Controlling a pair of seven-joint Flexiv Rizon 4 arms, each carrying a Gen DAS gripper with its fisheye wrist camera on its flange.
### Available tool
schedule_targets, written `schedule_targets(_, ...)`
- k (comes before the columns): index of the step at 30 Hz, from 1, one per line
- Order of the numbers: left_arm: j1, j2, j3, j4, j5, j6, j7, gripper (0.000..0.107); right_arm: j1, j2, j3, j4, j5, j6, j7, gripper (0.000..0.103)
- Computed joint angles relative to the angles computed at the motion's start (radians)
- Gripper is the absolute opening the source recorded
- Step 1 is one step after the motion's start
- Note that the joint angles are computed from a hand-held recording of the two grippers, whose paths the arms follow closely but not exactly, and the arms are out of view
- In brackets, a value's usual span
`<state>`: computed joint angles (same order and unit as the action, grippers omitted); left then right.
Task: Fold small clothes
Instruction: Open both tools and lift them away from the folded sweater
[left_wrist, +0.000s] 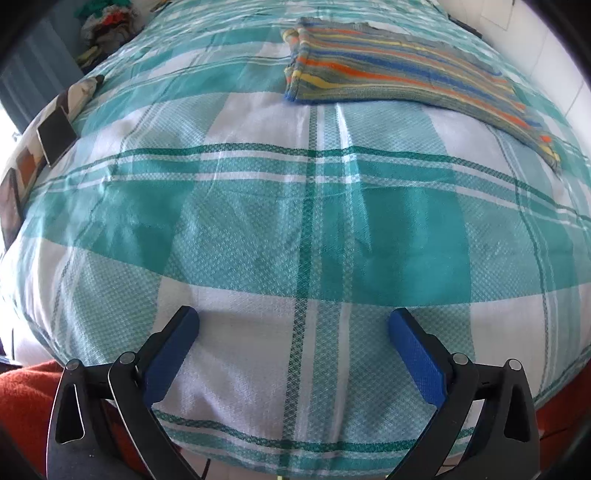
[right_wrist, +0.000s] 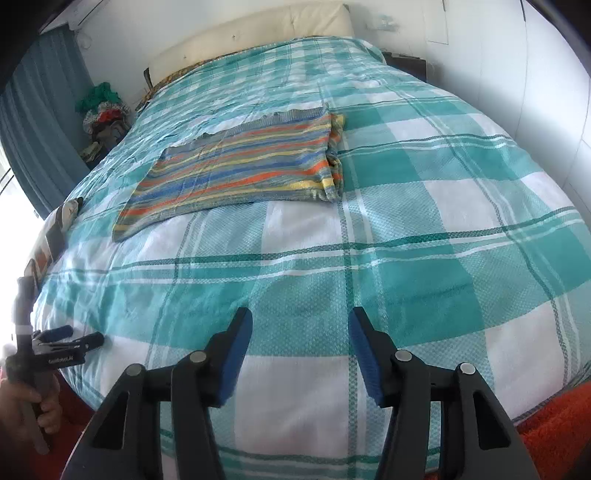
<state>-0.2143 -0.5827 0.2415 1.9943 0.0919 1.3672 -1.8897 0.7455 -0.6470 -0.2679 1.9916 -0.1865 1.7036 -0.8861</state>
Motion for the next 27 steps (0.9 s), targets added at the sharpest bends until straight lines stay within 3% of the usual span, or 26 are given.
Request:
schedule_targets(4, -0.04, -0.02, 0.044, -0.001, 0.027, 0.048, -0.031, 0.103, 0.066, 0.02, -0.074, 0.045, 0.029, 0.019, 0.014, 0.059)
schedule_targets(11, -0.03, -0.015, 0.032, 0.024, 0.012, 0.088, 0.005, 0.103, 0.067, 0.025, -0.085, 0.032, 0.037, -0.02, 0.065, 0.06)
schedule_targets(19, -0.205, -0.061, 0.208, 0.046, 0.011, 0.211, -0.047, 0.103, 0.145, -0.06, -0.17, 0.02, 0.079, 0.085, 0.012, 0.065)
schedule_targets(22, -0.203, -0.056, 0.202, 0.063, -0.006, 0.231, -0.011, 0.103, 0.068, -0.067, -0.088, -0.016, 0.094, 0.083, -0.012, 0.065)
schedule_targets(24, -0.171, -0.045, 0.167, 0.08, -0.024, 0.248, 0.026, 0.103, 0.053, -0.073, -0.076, -0.026, 0.113, 0.099, -0.023, 0.065)
schedule_targets(27, -0.159, -0.035, 0.15, 0.076, -0.059, 0.214, 0.068, 0.102, 0.005, -0.077, -0.028, -0.05, 0.124, 0.085, -0.03, 0.066)
